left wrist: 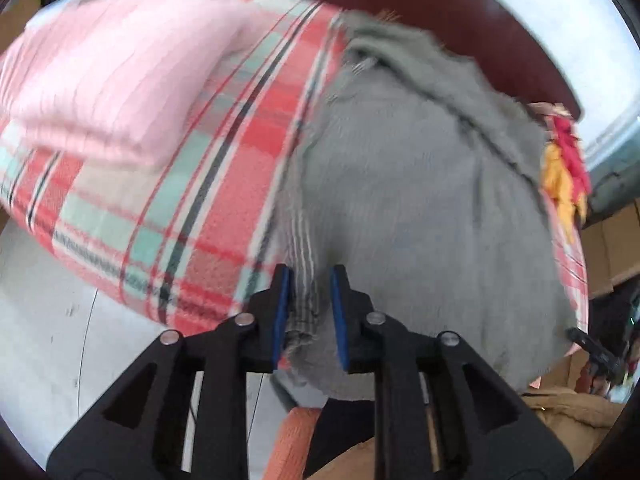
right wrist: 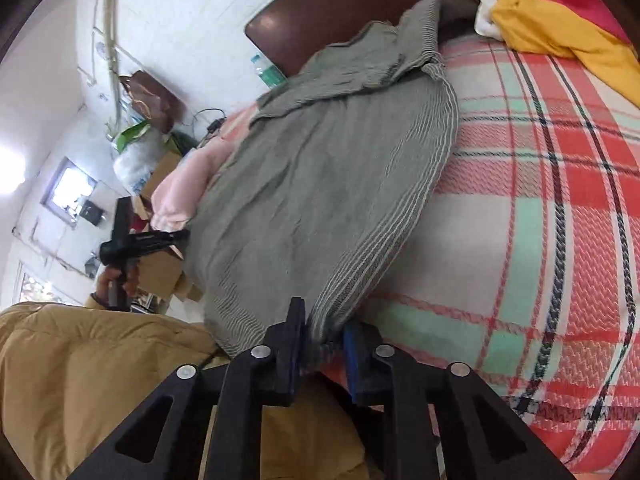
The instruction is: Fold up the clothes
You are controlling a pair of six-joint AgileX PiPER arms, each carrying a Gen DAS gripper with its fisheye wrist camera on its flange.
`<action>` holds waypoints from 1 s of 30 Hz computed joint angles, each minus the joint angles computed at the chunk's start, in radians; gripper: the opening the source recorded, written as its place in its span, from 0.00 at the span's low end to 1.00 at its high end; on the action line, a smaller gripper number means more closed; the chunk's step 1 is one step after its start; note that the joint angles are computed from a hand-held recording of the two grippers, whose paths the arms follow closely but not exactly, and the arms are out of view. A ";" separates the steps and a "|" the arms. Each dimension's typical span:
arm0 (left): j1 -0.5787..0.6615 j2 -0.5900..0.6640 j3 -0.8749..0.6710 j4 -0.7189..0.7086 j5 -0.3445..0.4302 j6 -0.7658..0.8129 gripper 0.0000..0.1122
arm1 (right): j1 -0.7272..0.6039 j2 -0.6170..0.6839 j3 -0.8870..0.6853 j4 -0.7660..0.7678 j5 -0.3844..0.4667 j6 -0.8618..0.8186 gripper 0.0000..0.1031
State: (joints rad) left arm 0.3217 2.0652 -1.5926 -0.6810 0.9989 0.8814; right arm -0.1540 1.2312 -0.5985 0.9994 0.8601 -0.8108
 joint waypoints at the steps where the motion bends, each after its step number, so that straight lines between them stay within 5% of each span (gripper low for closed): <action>1: -0.002 -0.031 0.021 -0.041 0.002 0.055 0.36 | -0.020 0.006 -0.010 -0.021 0.013 0.004 0.34; 3: -0.040 -0.105 0.075 -0.097 -0.006 0.142 0.64 | -0.049 -0.011 -0.027 -0.049 0.053 -0.019 0.45; 10: -0.326 -0.160 0.105 -0.144 0.103 0.220 0.65 | -0.159 -0.113 -0.091 -0.167 0.163 -0.037 0.51; 14: -0.567 -0.129 0.069 -0.080 0.103 0.138 0.65 | -0.327 -0.115 -0.175 -0.100 0.193 -0.082 0.67; 21: -0.877 -0.079 -0.023 0.097 0.071 -0.052 0.65 | -0.385 0.075 -0.338 0.063 0.155 -0.113 0.78; 30: -0.993 -0.045 0.056 0.324 -0.037 -0.289 0.65 | -0.258 0.381 -0.601 0.086 0.093 -0.075 0.78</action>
State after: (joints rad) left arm -0.6718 2.0201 -1.5369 -0.3573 0.9618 0.5921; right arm -0.4116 1.6126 -1.1995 1.0849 0.9531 -0.8859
